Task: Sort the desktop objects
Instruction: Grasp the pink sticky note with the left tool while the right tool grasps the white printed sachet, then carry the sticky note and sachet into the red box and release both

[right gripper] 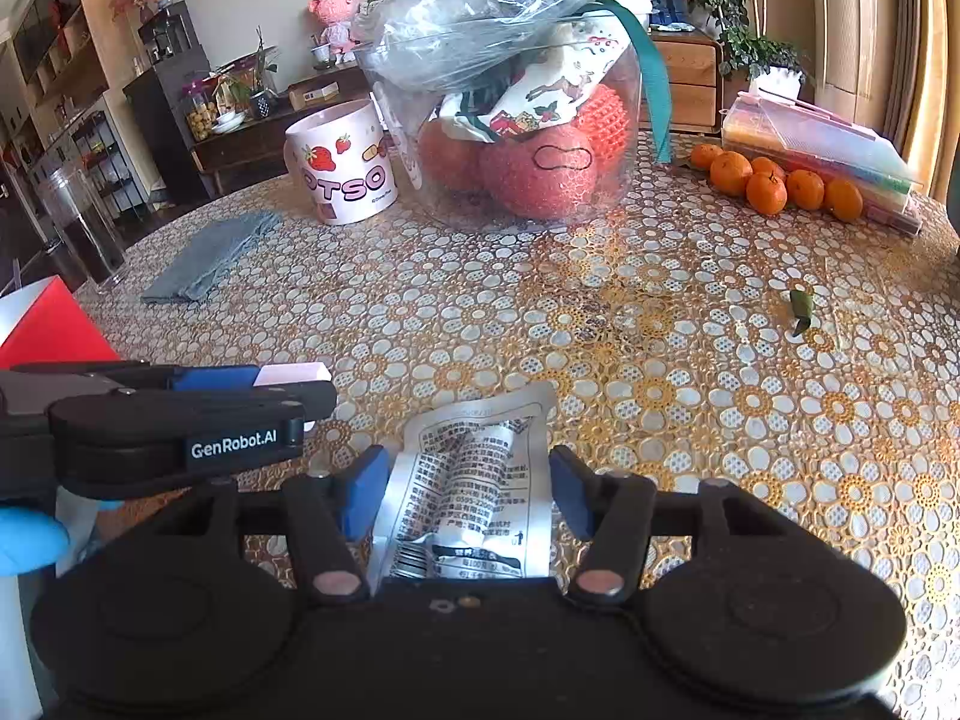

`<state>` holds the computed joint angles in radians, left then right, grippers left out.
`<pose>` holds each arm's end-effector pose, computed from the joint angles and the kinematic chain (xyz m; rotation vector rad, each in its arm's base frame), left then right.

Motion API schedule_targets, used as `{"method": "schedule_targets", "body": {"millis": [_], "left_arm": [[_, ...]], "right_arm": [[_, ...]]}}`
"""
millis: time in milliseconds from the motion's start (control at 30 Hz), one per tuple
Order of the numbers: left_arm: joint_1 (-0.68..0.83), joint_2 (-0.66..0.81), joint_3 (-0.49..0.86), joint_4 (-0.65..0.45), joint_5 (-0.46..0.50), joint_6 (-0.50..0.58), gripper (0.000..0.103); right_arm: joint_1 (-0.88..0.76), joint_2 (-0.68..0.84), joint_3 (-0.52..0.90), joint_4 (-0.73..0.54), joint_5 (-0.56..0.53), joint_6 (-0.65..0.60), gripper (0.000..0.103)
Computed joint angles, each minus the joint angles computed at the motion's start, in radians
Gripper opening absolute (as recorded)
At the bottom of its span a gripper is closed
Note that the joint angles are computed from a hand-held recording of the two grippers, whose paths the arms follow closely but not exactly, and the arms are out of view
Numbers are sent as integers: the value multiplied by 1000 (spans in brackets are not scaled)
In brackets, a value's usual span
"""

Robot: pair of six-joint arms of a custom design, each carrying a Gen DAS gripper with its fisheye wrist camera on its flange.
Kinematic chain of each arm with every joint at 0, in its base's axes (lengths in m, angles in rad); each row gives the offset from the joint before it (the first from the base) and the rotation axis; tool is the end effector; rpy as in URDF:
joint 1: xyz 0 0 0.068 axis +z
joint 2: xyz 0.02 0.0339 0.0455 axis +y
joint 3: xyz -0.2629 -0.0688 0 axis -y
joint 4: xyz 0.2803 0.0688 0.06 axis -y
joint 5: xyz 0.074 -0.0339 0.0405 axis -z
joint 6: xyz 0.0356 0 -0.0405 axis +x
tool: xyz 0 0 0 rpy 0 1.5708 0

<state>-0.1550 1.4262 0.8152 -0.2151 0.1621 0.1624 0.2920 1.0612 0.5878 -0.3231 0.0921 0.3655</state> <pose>0.3154 -0.0551 0.1818 0.4526 2.3481 -0.1907 0.2357 0.0674 0.1904 0.1317 2.3692 0.2088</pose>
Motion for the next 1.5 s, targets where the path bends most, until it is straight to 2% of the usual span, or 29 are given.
{"method": "schedule_targets", "body": {"millis": [400, 767, 933, 1233, 1500], "left_arm": [[46, -151, -44, -129, 80, 42, 46], [143, -379, -43, -369, 198, 137, 46], [237, -454, -5, -500, 265, 222, 46], [496, -477, 131, -725, 438, 428, 46], [774, -355, 291, -869, 574, 664, 46]], "right_arm": [[40, -122, -6, -106, 25, 31, 58], [158, -300, 35, -298, 110, 119, 58], [251, -341, 92, -387, 178, 181, 58], [458, -255, 257, -462, 325, 262, 58], [615, -59, 419, -416, 391, 284, 58]]}}
